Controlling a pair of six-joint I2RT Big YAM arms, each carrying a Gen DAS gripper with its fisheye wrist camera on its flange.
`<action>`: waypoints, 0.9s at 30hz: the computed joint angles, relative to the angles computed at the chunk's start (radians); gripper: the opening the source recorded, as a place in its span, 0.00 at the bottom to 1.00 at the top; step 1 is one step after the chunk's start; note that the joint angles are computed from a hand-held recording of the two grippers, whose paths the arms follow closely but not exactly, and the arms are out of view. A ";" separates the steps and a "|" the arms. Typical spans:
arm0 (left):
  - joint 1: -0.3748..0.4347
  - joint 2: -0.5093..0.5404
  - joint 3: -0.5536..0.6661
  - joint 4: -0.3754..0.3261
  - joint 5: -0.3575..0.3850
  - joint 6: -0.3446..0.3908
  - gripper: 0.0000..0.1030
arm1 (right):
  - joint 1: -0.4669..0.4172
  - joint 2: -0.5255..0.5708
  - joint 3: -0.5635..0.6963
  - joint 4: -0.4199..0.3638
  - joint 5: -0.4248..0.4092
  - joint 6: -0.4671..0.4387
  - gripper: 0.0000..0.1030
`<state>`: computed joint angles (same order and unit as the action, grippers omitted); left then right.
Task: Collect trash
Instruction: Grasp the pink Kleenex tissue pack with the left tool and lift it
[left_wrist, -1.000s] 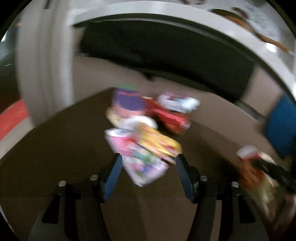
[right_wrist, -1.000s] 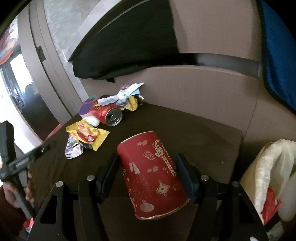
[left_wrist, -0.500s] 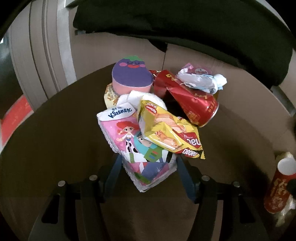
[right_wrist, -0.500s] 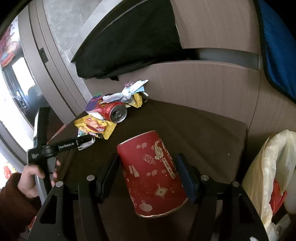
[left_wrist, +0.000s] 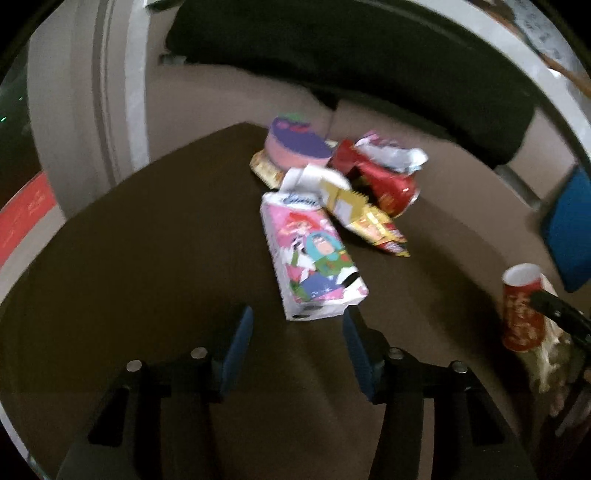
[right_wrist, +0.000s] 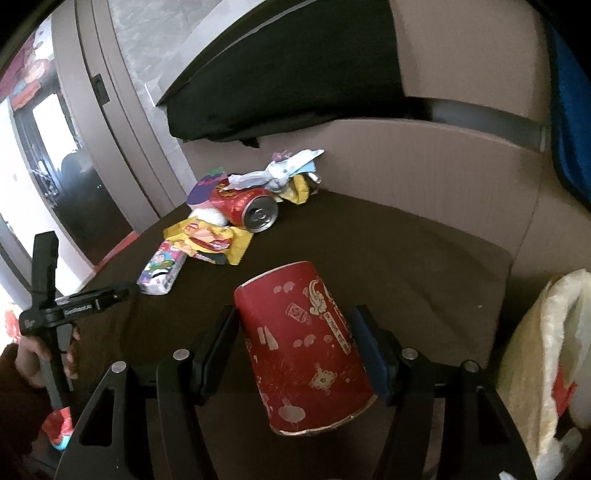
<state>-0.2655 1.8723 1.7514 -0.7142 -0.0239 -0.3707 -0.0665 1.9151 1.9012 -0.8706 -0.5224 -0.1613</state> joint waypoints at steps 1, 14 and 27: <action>0.000 0.003 0.008 0.004 0.006 0.003 0.57 | 0.001 0.003 0.004 -0.001 -0.005 0.006 0.59; -0.030 0.419 0.661 -0.377 -0.226 -0.060 0.59 | 0.000 -0.044 -0.031 0.075 0.088 -0.073 0.60; -0.058 0.131 0.209 -0.129 -0.032 -0.002 0.45 | 0.034 0.124 0.222 -0.110 0.187 -0.316 0.60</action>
